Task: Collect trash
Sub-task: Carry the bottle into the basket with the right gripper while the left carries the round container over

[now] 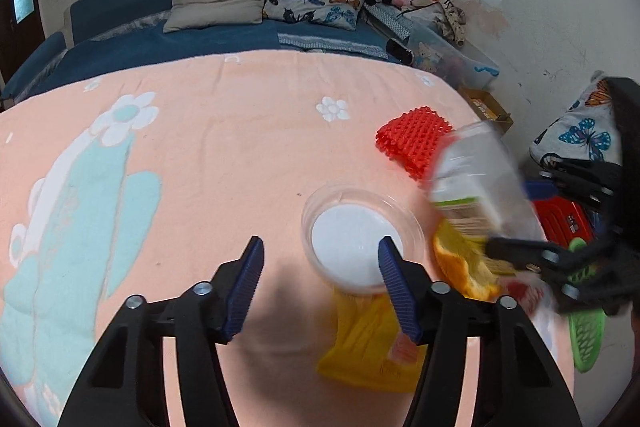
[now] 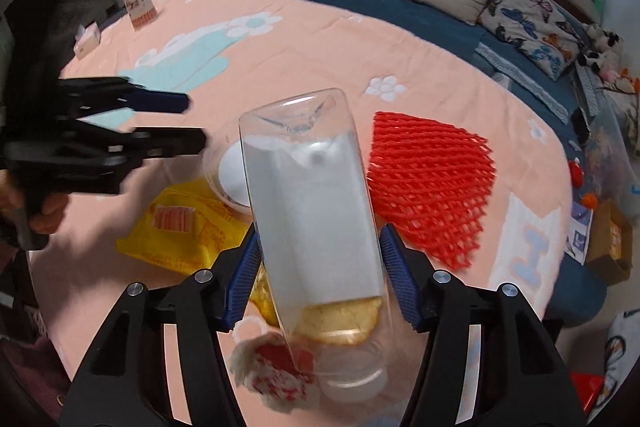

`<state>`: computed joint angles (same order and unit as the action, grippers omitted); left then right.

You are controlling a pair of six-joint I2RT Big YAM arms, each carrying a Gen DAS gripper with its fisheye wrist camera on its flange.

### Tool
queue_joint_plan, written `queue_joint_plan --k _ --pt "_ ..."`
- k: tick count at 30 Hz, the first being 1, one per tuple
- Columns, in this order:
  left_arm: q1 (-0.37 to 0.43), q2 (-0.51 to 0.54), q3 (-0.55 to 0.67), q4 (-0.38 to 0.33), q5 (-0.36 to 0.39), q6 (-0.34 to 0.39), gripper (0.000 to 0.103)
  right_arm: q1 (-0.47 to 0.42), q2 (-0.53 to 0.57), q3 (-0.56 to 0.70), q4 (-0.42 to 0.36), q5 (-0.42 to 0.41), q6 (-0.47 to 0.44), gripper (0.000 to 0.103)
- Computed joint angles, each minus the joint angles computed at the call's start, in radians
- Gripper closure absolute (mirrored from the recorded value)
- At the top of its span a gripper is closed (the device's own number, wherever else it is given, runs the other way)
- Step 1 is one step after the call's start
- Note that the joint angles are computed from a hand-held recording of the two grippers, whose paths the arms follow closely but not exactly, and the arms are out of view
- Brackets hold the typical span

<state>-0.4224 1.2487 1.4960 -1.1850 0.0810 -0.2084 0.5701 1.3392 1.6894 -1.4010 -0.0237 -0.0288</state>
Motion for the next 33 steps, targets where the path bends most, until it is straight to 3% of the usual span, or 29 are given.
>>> queue_joint_plan --k 10,18,25,33 --pt "0.022 0.076 0.016 -0.001 0.058 -0.056 0.066 -0.026 -0.119 -0.037 0.015 0.01 0.051 0.045" --pt "0.023 0.09 0.007 0.006 0.082 -0.072 0.092 -0.021 -0.206 -0.078 0.036 0.045 0.113 0.045" --pt "0.003 0.045 0.003 0.009 0.04 -0.079 0.096 -0.002 -0.276 -0.103 0.035 0.101 0.161 0.045" --pt "-0.027 -0.043 0.01 -0.02 0.046 -0.098 0.096 0.029 -0.369 -0.133 0.008 0.164 0.24 0.045"
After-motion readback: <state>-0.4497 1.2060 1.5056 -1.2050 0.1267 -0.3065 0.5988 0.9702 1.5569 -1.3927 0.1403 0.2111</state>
